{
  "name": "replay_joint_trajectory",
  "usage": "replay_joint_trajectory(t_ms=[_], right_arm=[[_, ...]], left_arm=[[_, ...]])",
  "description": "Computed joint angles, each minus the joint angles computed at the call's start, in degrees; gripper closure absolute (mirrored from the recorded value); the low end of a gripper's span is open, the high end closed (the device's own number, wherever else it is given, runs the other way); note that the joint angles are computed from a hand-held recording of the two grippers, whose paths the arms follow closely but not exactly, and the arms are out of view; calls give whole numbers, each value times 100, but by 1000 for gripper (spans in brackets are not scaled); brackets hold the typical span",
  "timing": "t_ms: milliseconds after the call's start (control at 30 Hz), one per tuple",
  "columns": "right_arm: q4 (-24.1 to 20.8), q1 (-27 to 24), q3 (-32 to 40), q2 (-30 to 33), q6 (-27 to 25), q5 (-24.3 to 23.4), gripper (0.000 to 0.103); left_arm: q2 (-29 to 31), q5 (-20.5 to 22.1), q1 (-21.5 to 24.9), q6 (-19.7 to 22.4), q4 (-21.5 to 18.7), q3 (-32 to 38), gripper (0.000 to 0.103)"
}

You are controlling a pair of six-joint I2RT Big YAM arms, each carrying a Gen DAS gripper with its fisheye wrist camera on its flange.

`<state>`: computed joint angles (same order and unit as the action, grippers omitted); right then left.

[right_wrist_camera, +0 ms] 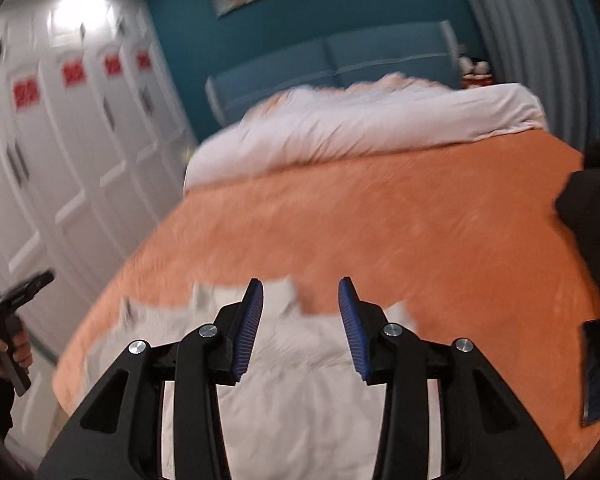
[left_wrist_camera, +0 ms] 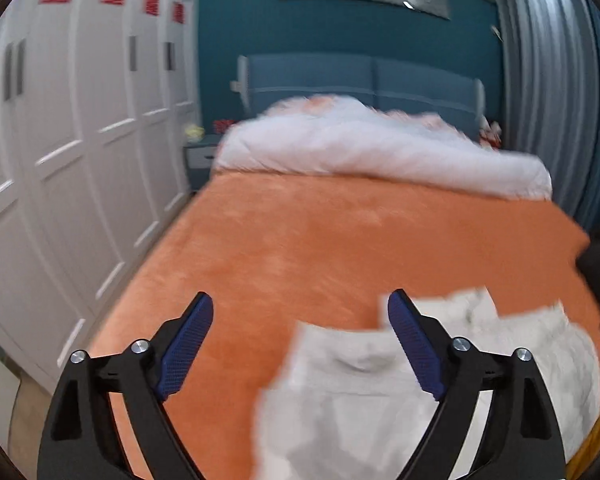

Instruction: Fold large clothes

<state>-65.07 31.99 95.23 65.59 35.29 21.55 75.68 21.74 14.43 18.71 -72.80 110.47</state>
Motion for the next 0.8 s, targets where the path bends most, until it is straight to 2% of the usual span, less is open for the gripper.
replay_joint_trajectory(t_ms=[67,167,300,467,567,800], right_arm=[[-64,174,-27,281,-27,-80,65],[-137,347,-187,526,-217,-54,66],[-301,295,-321,808,-402,-64,67],[-58,3,-540,1010,-352,-378,69],[36,-111,-517,1185,-338,-522,69],[534,-293,-772,1327,-280,-826,69]], left_arm=[[-204,-456,-625,-190,-75,-603,16],[-292,-903,-1118,-556,-33,-1228,16],[-245,-1586,-1469,-900,360,-1731,16],[92,-1652,-1326,-1326,524,-1781,15],[181,-1750,-1321,-1286,633,-1828,14],[340,-1887,-1421,-1517,946,-1987,9]])
